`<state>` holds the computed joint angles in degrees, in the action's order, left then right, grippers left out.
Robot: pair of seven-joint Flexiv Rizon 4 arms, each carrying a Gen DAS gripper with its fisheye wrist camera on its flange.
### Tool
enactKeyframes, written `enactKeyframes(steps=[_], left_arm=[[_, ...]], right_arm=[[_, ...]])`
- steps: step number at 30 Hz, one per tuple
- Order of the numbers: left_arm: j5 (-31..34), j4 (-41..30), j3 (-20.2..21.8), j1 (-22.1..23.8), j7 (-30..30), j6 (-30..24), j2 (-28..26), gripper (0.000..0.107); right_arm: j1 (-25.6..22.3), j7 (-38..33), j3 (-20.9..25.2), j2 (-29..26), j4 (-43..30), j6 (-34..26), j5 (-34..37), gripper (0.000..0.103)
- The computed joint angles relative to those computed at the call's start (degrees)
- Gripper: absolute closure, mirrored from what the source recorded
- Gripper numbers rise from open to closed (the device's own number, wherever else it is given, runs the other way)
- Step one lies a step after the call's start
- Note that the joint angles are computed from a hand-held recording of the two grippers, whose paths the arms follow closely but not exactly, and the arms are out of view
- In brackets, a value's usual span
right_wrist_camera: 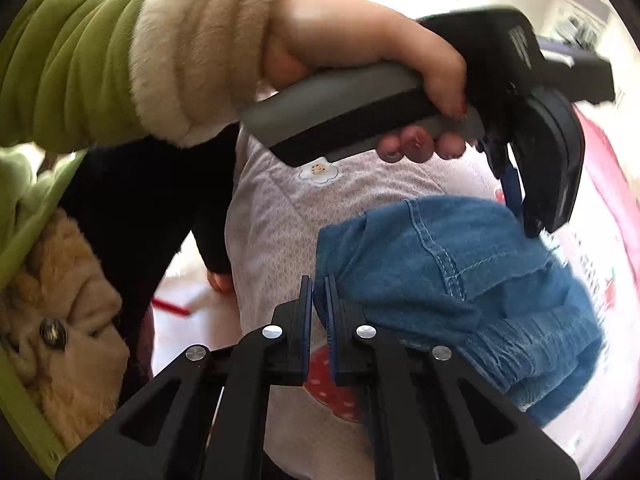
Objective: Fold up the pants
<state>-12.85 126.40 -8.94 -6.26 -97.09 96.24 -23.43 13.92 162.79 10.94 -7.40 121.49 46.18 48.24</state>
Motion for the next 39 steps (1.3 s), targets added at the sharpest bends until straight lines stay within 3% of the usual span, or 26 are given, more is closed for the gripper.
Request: enactKeyframes(steps=[3,4,6,7,9,13,15,16,17,20,25,30,35,39], left_arm=[[0.35,1.14,-1.54,1.21,-0.16,1.98,0.72,0.081],[0.47,1.67,-3.25,2.73,-0.17,2.38,1.05,0.071],[0.63,1.55,-2.57,1.9,-0.28,1.67,1.39,0.068],[1.22,0.79,0.51,-0.92,-0.67,0.71,1.41,0.068],[1.57,-0.37,5.99,-6.15,-1.18,-0.64,1.28,0.068],[2.48,-0.43,9.64,-9.7,-2.27,-1.0,1.77,0.068],[3.45,-0.54,11.77,-11.72,-2.71,-1.19,1.97,0.068],[4.02,-0.69,13.23,-13.08,-3.07,-1.41,2.01,0.068],[4.61,-0.88,14.39,-14.18,-3.32,-1.75,2.02,0.067],[6.8,-2.04,18.25,-17.53,-4.44,-2.75,1.35,0.067],[7.56,-2.5,17.54,-16.58,-5.71,-2.25,0.26,0.067],[7.6,-2.55,18.19,-17.07,-6.59,-1.79,-0.06,0.066],[8.16,-1.87,19.25,-18.38,-7.35,-1.41,1.2,0.066],[8.59,-1.33,20.43,-19.77,-8.32,-1.07,2.12,0.062]], right_arm=[[-2.38,-0.62,-1.04,1.67,-0.6,-3.76,3.52,0.092],[-3.29,-1.64,-1.25,2.82,-0.75,-5.35,5.78,0.088],[-4.35,-6.22,-1.38,4.68,-0.5,-6.5,10.23,0.078],[-4.07,-9.33,-0.9,5.46,0.28,-5.13,11.36,0.072],[-2.43,-13.22,0.39,5.61,1.55,0.24,12.27,0.071],[1.63,-13.14,2.41,2.94,2.19,10.81,11.93,0.072],[3.27,-10.47,2.86,1.42,2.35,13.94,10.03,0.08],[3.47,-8.18,2.63,1.09,2.29,12.79,8.41,0.09],[3.26,-6.8,2.35,1.05,2.08,11.22,7.67,0.093],[1.76,-4.75,1.27,1.49,1.68,6.31,6.28,0.094],[0.15,-5.6,0.44,1.31,1.94,3.71,6.96,0.095],[-1.37,-1.16,-0.61,-0.35,-0.37,-0.99,7.56,0.094],[-4.54,2.78,-2.11,2.36,-1.68,-9.13,8.35,0.075],[-7.27,3.09,-3.82,5.71,-1.86,-15.68,10.34,0.071]])
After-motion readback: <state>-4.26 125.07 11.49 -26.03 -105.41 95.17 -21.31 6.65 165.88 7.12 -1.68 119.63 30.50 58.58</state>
